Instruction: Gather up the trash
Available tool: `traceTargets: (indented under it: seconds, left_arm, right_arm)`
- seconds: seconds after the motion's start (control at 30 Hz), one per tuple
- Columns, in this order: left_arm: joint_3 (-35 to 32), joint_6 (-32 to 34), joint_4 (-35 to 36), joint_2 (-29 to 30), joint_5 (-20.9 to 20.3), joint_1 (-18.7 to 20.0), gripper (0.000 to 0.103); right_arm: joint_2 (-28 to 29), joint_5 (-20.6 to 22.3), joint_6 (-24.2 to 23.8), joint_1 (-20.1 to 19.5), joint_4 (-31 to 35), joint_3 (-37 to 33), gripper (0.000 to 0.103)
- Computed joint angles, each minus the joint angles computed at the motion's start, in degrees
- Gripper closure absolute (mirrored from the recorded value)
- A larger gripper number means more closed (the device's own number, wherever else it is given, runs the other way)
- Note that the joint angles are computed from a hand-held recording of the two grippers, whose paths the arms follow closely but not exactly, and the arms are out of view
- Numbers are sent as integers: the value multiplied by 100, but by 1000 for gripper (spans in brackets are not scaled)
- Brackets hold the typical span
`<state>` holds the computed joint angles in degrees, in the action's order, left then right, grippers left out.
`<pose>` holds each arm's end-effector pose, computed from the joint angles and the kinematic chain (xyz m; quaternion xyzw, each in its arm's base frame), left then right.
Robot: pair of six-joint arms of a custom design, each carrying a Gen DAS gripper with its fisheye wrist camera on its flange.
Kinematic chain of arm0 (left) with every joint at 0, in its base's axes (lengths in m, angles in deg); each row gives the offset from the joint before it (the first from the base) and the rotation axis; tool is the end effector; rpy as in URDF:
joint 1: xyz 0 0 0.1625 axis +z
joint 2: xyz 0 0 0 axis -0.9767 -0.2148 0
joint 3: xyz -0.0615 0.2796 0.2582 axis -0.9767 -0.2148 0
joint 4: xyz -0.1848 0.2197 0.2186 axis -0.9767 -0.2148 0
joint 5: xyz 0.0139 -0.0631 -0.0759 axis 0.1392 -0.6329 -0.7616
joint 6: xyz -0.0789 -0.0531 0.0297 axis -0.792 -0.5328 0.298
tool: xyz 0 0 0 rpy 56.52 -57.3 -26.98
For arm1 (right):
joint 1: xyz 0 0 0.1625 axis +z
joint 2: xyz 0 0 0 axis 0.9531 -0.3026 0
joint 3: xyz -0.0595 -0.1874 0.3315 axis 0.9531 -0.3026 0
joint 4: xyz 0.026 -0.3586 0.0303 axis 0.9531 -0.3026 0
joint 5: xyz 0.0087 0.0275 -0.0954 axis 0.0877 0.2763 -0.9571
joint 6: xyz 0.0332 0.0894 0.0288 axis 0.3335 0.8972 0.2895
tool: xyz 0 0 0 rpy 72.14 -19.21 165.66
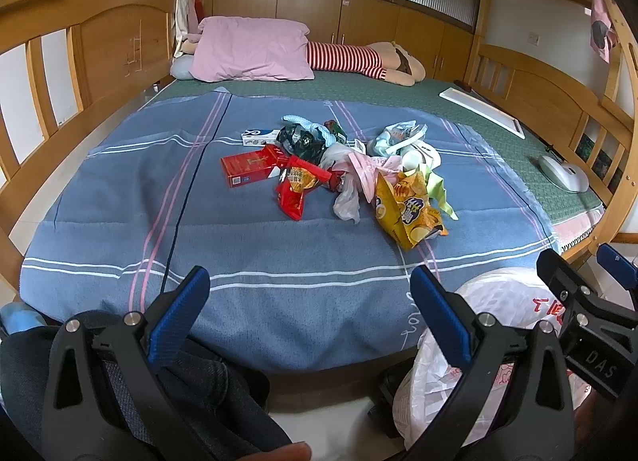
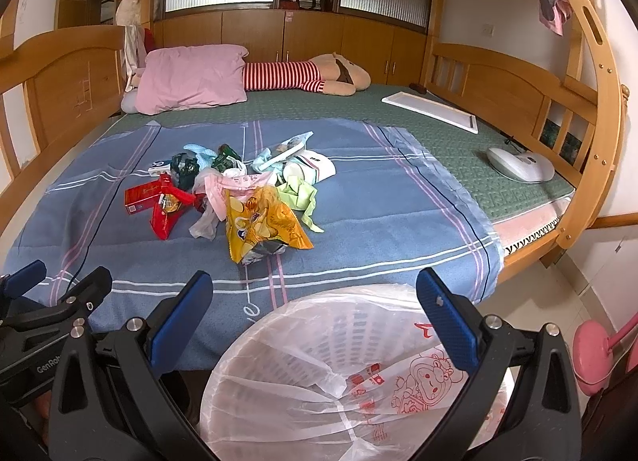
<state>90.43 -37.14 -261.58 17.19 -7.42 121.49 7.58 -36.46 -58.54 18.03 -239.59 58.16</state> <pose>-0.2799 -0.5677 0.0037 0.1611 0.8577 -0.3794 0.3073 0.0816 -0.5180 0.2327 0.1197 -0.8050 0.4175 0.4042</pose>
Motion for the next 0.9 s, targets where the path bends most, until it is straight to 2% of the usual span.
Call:
traceTargets:
  seconds: [0.3, 0.4, 0.5, 0.57, 0.67, 0.77, 0.87, 0.9]
  left_arm:
    - [0, -20, 30, 5, 4, 11, 3]
    - [-6, -47, 67, 25, 6, 41, 3]
    - [-55, -94, 201, 65, 156, 57, 3]
    - [-48, -25, 127, 78, 161, 73, 3]
    - [-61, 298, -267, 188, 259, 60, 3]
    - [-102, 386, -189, 185, 83, 113, 3]
    - [-40, 451, -265, 87, -477, 222, 5]
    - [-13, 538, -358, 78, -612, 233, 15]
  right_arm:
    - [11, 24, 49, -20, -40, -9, 3]
    - [63, 69, -12, -45, -297, -14, 3]
    - [96, 736, -286, -254, -868, 176, 3]
    - [35, 1009, -233, -356, -913, 277, 3]
    - [6, 1003, -125, -387, -843, 261, 3]
    - [63, 1085, -247, -417, -1162, 241, 3]
    - [67, 1272, -305, -457, -1466, 258, 3]
    - [60, 1322, -301, -469, -1516, 237, 3]
